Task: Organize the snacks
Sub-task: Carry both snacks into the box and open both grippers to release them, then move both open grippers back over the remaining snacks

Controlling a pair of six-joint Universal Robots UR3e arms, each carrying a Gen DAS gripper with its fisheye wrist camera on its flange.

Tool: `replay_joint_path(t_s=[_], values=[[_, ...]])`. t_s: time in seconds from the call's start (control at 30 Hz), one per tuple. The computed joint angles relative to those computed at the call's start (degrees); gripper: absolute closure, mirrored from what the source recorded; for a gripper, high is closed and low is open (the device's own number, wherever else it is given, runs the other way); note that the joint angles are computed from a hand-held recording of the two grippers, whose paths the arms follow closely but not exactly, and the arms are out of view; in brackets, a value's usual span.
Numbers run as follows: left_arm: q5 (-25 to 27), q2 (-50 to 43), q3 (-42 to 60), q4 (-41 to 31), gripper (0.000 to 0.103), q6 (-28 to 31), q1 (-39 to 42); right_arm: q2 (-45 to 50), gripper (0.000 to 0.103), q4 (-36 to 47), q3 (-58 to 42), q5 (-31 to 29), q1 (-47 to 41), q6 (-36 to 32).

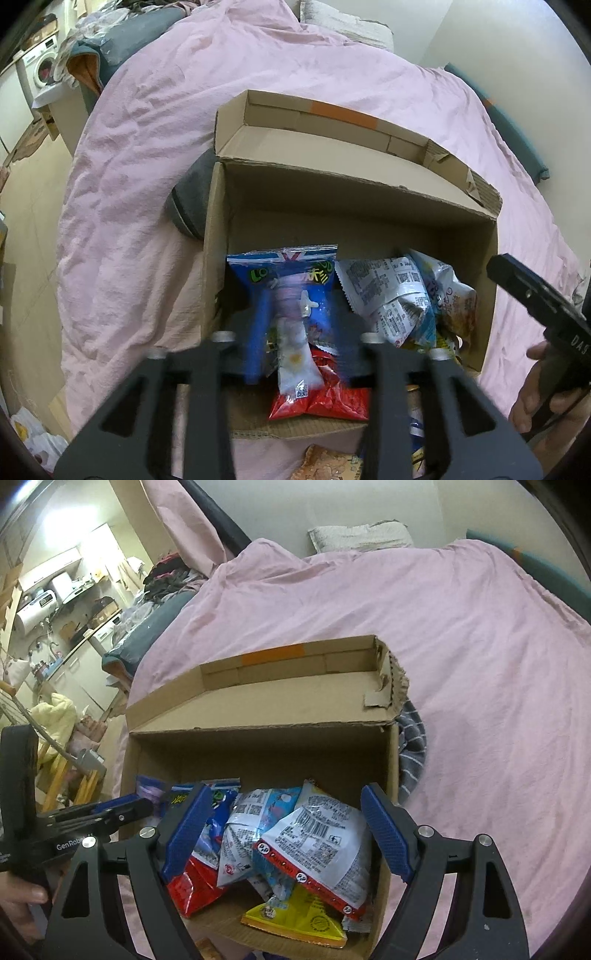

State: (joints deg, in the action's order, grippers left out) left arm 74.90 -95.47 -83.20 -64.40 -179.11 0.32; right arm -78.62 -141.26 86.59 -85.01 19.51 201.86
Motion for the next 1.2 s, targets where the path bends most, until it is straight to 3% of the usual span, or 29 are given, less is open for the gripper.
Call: replay_joint_path(t_s=[0.07,0.3,0.4,0.83,1.2], values=[[0.16,0.45,-0.61,0.84,0.045,-0.30,0.10,0.74,0.017,0.72,-0.93,-0.72,0.66,-0.25],[-0.11,1.32,-1.34,0.37,0.042,-1.32,1.09,0.46,0.016,1.82,-0.79,0.17,0.48,0.04],[-2.42,2.41,-2.70,-0.77,0.032,-0.78,2.29,-0.99,0.016,2.19,0.68,-0.17,0.75,0.64],[1.05,11.68,-9.49,1.57,0.024,2.82,-1.00,-3.59,0.008,4.06,1.71,-2.30,4.95,3.84],[0.91,24.87,-18.70,-4.25,0.024,4.95,3.37,-10.44,0.008,6.53,10.88,-3.50,9.07,9.52]])
